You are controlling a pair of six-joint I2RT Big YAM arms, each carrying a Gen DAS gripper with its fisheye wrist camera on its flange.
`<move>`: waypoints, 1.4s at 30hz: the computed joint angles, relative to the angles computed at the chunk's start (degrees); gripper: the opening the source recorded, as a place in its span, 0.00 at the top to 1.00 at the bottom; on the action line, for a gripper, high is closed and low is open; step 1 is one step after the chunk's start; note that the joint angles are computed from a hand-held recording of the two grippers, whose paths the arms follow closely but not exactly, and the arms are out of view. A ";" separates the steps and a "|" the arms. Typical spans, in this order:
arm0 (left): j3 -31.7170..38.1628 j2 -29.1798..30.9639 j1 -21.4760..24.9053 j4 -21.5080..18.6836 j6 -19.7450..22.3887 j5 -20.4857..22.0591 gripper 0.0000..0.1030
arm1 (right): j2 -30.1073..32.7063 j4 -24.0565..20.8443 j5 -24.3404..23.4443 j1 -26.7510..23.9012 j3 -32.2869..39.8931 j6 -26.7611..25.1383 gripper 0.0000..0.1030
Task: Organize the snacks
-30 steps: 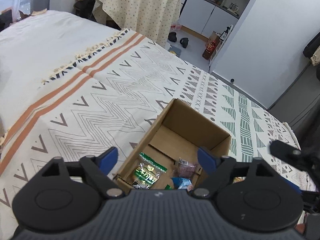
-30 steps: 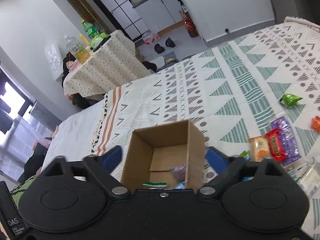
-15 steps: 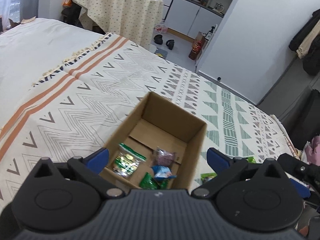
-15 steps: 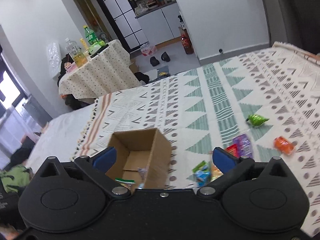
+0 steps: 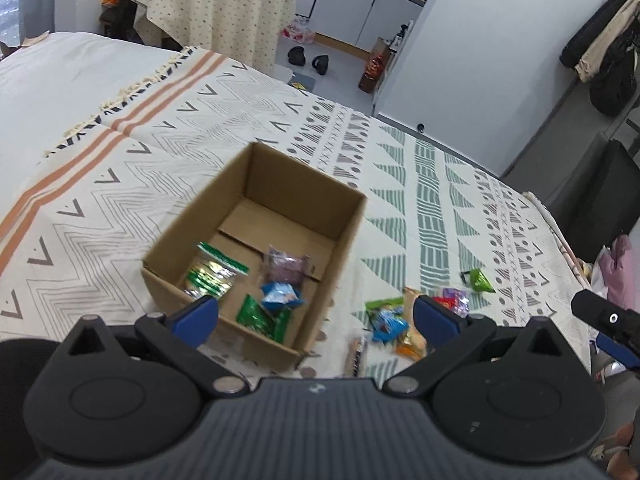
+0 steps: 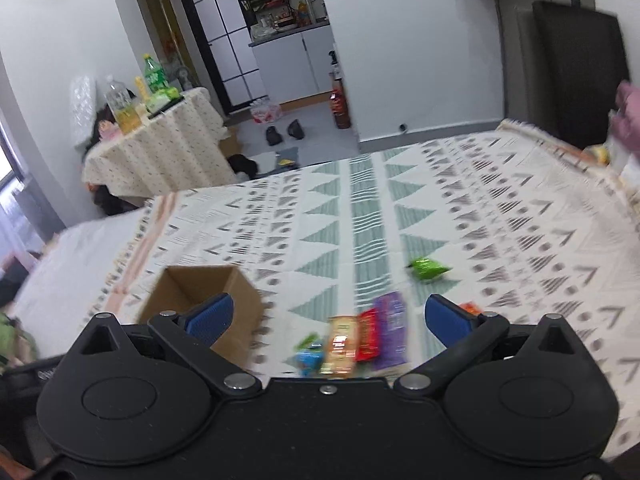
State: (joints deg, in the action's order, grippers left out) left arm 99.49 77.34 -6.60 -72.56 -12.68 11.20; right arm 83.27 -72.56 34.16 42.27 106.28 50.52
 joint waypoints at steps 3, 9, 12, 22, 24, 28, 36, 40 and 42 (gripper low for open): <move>-0.63 -0.60 -1.53 0.41 -0.09 -1.03 0.00 | -1.43 -0.61 -0.99 -0.44 -1.52 0.08 0.00; -2.11 -1.80 -4.20 1.54 -0.47 -1.79 0.00 | -3.98 -1.52 -2.70 -1.37 -4.85 1.70 0.00; -2.98 -2.08 -5.33 1.66 -0.38 -1.72 0.02 | -5.42 -1.54 -4.47 -2.17 -7.10 3.62 0.00; -6.03 -2.38 -7.88 2.62 -2.42 -1.11 0.18 | -8.45 -1.17 -10.45 -4.41 -13.40 10.77 0.11; -6.35 -2.10 -8.40 2.55 -2.74 -1.19 0.24 | -8.55 -1.00 -12.11 -4.90 -14.23 12.10 0.15; -6.94 -1.37 -9.15 2.38 -3.42 -0.99 0.34 | -9.05 0.47 -15.12 -5.97 -16.50 14.89 0.18; -7.42 1.07 -10.47 2.15 -4.15 -1.52 0.45 | -7.74 1.42 -20.91 -8.26 -18.40 17.67 0.29; -7.73 2.50 -11.10 2.26 -4.23 -2.01 0.49 | -6.61 1.92 -23.41 -9.28 -18.81 18.46 0.29; -7.83 3.21 -11.18 2.30 -4.22 -2.23 0.51 | -5.99 1.96 -24.58 -9.83 -19.03 19.10 0.29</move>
State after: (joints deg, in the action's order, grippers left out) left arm 91.66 80.56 -17.79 -70.27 -16.90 8.96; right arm 77.28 -70.60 9.58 32.44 87.25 69.62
